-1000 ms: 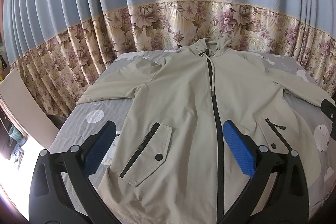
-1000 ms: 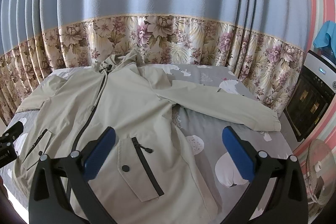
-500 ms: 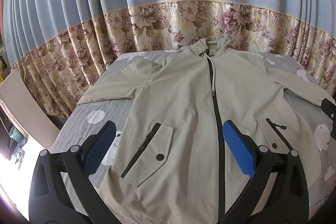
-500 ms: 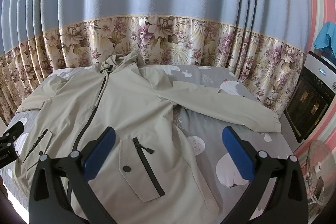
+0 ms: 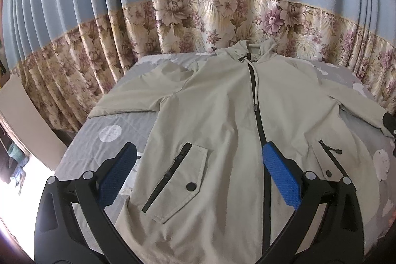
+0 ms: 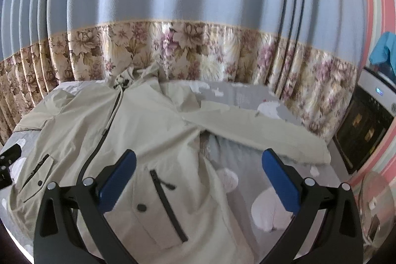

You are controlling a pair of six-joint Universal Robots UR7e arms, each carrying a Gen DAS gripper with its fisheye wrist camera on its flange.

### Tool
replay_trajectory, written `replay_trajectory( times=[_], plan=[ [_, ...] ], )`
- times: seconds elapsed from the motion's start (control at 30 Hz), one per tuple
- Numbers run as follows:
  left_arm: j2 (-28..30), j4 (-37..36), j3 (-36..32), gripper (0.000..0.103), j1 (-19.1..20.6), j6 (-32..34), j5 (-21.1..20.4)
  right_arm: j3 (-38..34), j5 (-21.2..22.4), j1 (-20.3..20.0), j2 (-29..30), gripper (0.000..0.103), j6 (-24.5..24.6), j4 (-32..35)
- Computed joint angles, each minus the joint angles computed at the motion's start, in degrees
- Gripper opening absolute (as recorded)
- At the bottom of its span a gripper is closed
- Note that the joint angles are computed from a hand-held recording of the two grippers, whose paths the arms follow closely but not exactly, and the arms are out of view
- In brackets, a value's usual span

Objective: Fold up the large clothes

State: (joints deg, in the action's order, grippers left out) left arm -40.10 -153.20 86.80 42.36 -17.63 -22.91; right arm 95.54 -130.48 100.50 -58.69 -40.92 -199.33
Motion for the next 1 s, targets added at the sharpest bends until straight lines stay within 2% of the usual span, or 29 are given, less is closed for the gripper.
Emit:
replay_trajectory(
  times=[0.07, 0.2, 0.3, 0.37, 0.43, 0.5, 0.63, 0.77, 0.8, 0.9, 1.0],
  plan=[
    [0.03, 1.50, -1.02, 0.100, 0.81, -0.78, 0.58, -0.51, 3.28, -0.94, 0.12, 0.102, -2.65, 0.73],
    [0.09, 4.02, -3.72, 0.100, 3.37, -2.73, 2.40, -2.08, 7.55, -2.94, 0.39, 0.102, -1.53, 4.75],
    [-0.32, 7.36, -6.70, 0.100, 6.22, -5.31, 0.96, -6.76, 4.74, -3.74, 2.34, 0.102, 0.75, 10.33],
    [0.20, 5.77, -8.77, 0.100, 7.80, -3.68, 1.63, -9.04, 5.72, -4.44, 2.94, 0.102, 1.61, 11.67],
    [1.32, 4.80, -11.58, 0.100, 9.15, -1.80, 3.57, -10.77, 6.99, -5.00, 3.78, 0.102, 1.16, 9.55],
    [3.01, 2.79, -15.53, 0.100, 11.03, 1.38, 5.85, -13.29, 5.74, -5.14, 5.74, 0.102, -0.79, 5.53],
    [4.01, 8.12, -22.68, 0.100, 15.29, -1.36, 3.70, -18.93, 2.40, -5.55, 9.35, 0.102, -5.25, 5.12],
    [6.84, 20.55, -33.15, 0.100, 20.10, -9.49, 4.95, -21.95, 2.16, -6.20, 11.10, 0.102, -6.17, 8.62],
    [7.14, 23.32, -34.96, 0.100, 21.04, -11.52, 4.29, -22.48, 1.92, -6.23, 11.47, 0.102, -6.30, 9.05],
    [7.53, 27.41, -39.14, 0.100, 23.99, -15.55, -1.08, -23.82, 1.24, -6.43, 12.58, 0.102, -6.49, 9.06],
    [7.87, 29.59, -41.86, 0.086, 26.17, -18.10, -6.07, -25.05, 0.94, -6.53, 13.29, 0.101, -6.35, 9.33]
  ],
)
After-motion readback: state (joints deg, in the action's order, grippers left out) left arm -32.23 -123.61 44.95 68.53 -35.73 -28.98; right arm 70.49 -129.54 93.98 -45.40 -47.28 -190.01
